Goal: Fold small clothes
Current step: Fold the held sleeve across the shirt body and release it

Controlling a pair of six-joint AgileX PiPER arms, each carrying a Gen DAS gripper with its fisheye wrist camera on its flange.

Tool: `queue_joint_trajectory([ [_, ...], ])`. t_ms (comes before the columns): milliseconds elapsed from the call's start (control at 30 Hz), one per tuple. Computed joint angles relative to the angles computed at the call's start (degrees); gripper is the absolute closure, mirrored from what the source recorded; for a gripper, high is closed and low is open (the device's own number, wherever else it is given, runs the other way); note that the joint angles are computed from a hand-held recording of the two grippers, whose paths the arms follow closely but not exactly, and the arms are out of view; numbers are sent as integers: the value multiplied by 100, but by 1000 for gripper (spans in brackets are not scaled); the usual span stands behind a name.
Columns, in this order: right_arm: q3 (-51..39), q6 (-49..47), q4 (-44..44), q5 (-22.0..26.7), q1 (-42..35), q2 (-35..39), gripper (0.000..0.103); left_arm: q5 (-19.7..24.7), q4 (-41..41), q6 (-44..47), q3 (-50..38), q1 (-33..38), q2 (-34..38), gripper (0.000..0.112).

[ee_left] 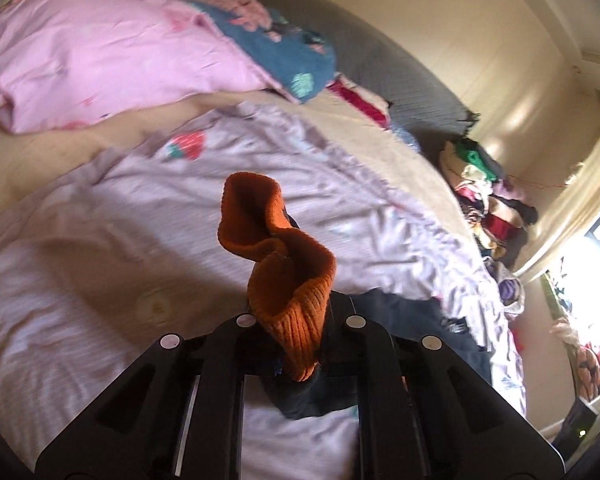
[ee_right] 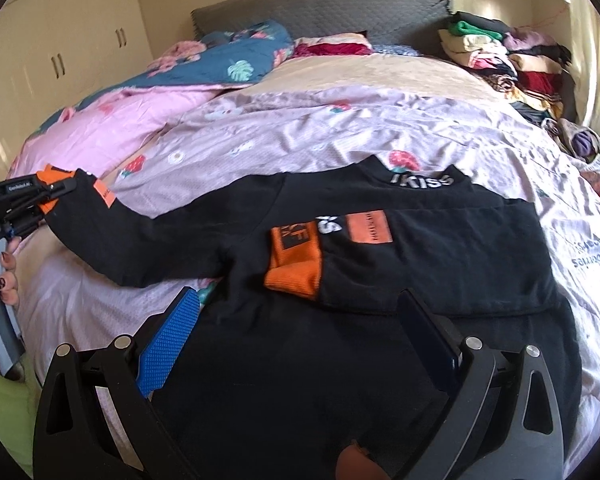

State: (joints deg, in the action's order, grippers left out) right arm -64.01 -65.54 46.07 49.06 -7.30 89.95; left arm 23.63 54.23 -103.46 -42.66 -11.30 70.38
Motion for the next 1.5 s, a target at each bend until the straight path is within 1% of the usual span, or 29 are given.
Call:
queue_joint_trajectory([
  [233,-223,30,143,212,-517,102,5,306,374,-170,-794,-473,381,107],
  [400,-415,104,207,286,-859,237,5,432,422,-117,-1308,-751,667,107],
  [567,-666,232,258,461,-1220,436,5,559,534,-81,-1953,-1125,1108,108],
  [833,-1117,337,364,755,-1788,786,5,547,489,217,-3059,-1646,2003,108],
  [967,-1341,436,341,855,-2009,961,5,513,617,187,-3498,-1856,2456,108],
  [1133,-1601,521,291,934,-2279,1196,5,305,253,621,-4121,-2026,3149,108],
  [1267,-1831,699,216,941,-2424,1420,5,167,-200,1104,-4575,-2089,3668,108],
  [1500,-2135,1044,47,917,-2570,1715,5,-43,-1478,2403,-5257,-2174,4552,108],
])
